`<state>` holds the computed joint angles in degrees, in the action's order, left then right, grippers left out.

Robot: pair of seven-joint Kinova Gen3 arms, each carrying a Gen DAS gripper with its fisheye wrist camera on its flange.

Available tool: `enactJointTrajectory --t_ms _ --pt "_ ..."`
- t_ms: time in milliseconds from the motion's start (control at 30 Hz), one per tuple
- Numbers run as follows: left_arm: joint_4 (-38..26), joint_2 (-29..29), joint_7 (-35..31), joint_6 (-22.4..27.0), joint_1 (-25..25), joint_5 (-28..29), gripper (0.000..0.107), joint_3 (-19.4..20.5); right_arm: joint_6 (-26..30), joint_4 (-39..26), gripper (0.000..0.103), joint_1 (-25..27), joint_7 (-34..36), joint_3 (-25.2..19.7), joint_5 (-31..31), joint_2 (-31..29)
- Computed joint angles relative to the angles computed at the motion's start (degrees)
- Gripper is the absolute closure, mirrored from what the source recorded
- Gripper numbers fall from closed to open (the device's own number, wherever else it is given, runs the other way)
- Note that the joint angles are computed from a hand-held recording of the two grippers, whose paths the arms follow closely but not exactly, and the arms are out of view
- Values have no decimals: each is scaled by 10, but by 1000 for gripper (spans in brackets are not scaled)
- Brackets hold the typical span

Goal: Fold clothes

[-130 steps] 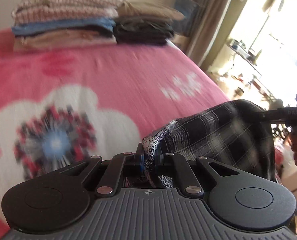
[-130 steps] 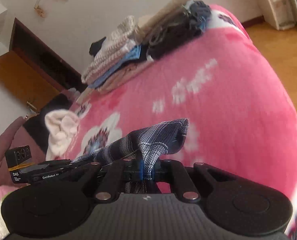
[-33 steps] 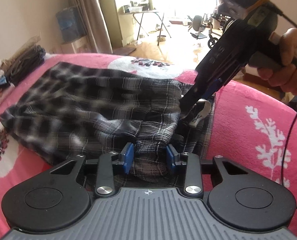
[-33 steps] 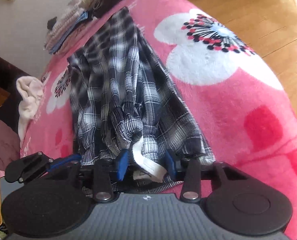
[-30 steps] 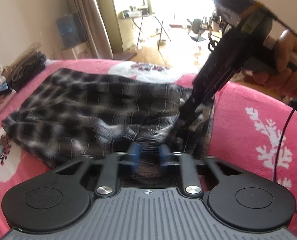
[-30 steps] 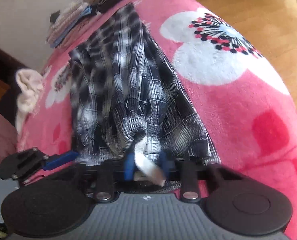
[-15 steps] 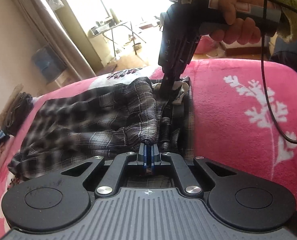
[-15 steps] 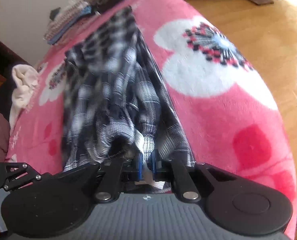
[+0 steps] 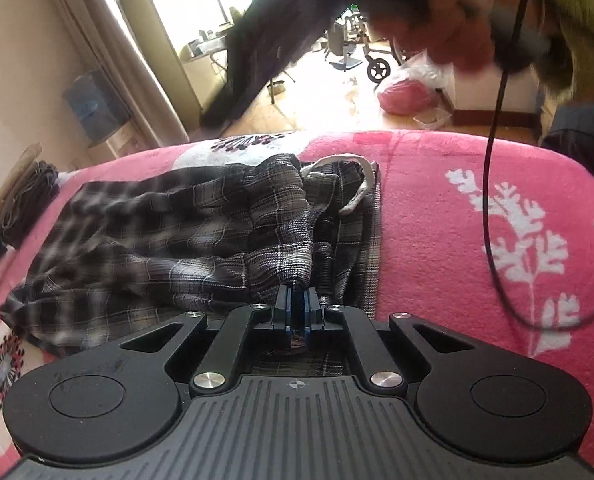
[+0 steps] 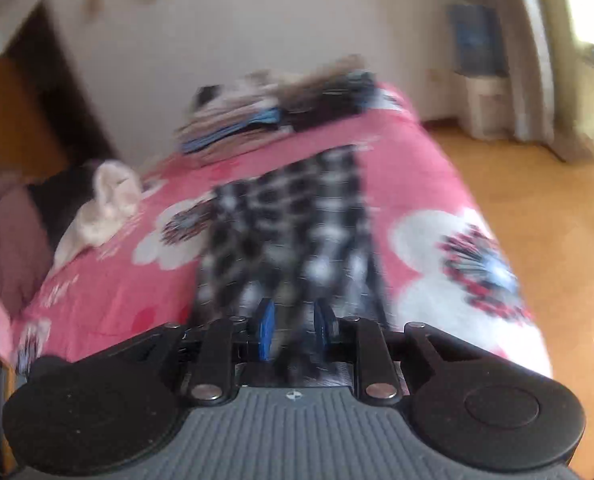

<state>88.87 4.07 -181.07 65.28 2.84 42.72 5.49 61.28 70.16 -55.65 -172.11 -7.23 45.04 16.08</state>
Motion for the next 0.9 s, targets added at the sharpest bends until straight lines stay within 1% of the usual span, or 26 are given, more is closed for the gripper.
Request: enactJointTrajectory --t_ms 67,100,133,167,200,267,300,333,367,400,467,533,567,600,633,667,733,767,800,833,900 --pt "-10 3 42 5 -18 -18 103 24 10 -10 80 27 42 -26 -19 28" --pt "-21 8 65 16 -21 -26 102 27 10 -3 80 35 52 -29 -39 37" --pt "-37 15 88 36 -17 -32 102 20 1 15 81 33 53 -21 -49 41" --pt "-55 25 112 60 -7 -30 102 2 -17 38 81 20 44 -3 -50 35" --pt "-73 33 135 83 10 -28 101 -25 -34 56 81 9 35 11 -42 27" --pt "-107 54 182 130 31 -2 101 -74 -49 71 81 9 35 12 -36 17" --pt "-124 67 205 153 39 21 101 -101 -48 68 81 17 43 7 -42 16" --pt "-142 79 228 170 42 39 101 -118 -42 62 80 21 56 4 -49 16" --pt "-154 88 251 179 38 56 99 -124 -30 51 80 22 73 1 -54 16" --pt "-168 96 275 178 31 63 97 -119 -18 38 80 22 90 -1 -58 19" --pt "-193 109 312 148 21 58 96 -94 -2 12 80 22 126 -1 -61 21" --pt "-206 122 327 101 39 42 94 -91 -10 -5 80 20 147 4 -47 24" --pt "-220 131 346 85 56 29 94 -98 -15 -17 80 25 165 5 -50 28" --pt "-238 145 369 78 78 19 94 -116 -18 -32 80 30 184 6 -55 36" --pt "-255 158 393 81 92 15 94 -127 -23 -47 80 28 207 17 -68 44" --pt "-274 173 416 93 97 5 93 -128 -27 -61 80 36 231 19 -85 54" --pt "-313 200 461 137 95 -37 93 -110 -11 -87 80 57 275 8 -132 74" --pt "-318 205 473 158 98 -61 93 -107 3 -105 80 70 297 0 -155 87" --pt "-314 205 476 170 98 -84 93 -98 24 -111 80 87 312 -18 -179 95" --pt "-298 198 473 173 93 -99 93 -87 36 -108 80 95 319 -25 -196 98" --pt "-264 180 471 165 55 -112 93 -42 31 -92 80 97 318 -25 -206 86"
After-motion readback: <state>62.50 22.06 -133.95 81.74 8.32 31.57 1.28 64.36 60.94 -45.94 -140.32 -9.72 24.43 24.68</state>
